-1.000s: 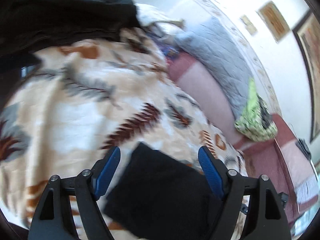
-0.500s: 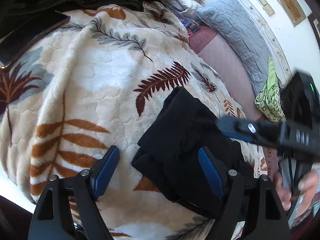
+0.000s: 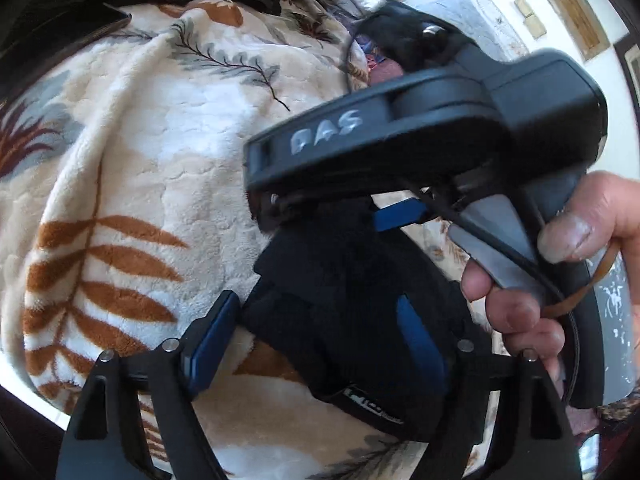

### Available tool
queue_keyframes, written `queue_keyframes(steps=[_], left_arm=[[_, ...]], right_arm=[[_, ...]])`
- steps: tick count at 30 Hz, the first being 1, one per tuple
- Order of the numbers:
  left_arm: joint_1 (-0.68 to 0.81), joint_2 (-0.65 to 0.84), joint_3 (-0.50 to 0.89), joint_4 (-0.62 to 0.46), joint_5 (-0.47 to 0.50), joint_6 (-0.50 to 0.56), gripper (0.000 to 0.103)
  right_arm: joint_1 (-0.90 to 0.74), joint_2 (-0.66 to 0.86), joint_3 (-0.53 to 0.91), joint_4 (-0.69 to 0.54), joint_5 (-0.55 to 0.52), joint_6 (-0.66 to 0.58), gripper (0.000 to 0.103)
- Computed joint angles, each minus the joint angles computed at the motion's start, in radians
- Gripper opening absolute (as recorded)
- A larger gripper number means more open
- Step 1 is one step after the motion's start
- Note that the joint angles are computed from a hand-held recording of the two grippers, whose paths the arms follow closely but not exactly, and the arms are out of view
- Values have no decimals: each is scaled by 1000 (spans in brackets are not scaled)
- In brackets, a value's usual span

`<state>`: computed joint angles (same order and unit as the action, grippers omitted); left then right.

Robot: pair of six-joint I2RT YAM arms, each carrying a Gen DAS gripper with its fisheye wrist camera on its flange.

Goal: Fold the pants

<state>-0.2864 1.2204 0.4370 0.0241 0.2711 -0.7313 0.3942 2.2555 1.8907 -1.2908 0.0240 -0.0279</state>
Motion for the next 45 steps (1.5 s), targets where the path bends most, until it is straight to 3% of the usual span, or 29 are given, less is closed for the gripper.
queue_keyframes(steps=[2,4,5,7,9,12,15,19,24,30,37,41,45], left_arm=[[-26,-3,19,-40,-35,15,76],[-39,-13,23,-59,-54,19,39],[-28,1,25,-57,-16,27,30],[-3,-2,2,-19,58,8,25],[-15,-40,-5,-26,58,13,21],[-87,-129,1,-72,-17,18,21],[-189,-181,24,-127,-87,-4,21],[-339,-213,93,-194,-198,-31,19],[-507,-80,262,-222,-303,-34,19],[-687,184,489,-244,-372,1,19],[-813,383,656,-284,-406,60,19],[-825,356,637,-310,-360,103,35],[-809,261,571,-345,-354,102,49]], right_arm=[[36,8,-18,16,62,-38,97],[38,-13,-56,44,58,-53,97],[37,-35,-84,58,57,-74,93],[36,-114,-185,111,82,-131,78],[35,-192,-277,172,97,-162,56],[-15,-349,-439,271,43,-213,40],[-87,-470,-531,305,-50,-235,31],[-206,-642,-641,330,-174,-294,29],[-429,-772,-681,303,-367,-369,29],[-789,-756,-673,219,-568,-550,29],[-1103,-564,-609,162,-698,-712,29],[-1225,-452,-572,151,-757,-783,30],[-1310,-453,-623,300,-736,-754,53]])
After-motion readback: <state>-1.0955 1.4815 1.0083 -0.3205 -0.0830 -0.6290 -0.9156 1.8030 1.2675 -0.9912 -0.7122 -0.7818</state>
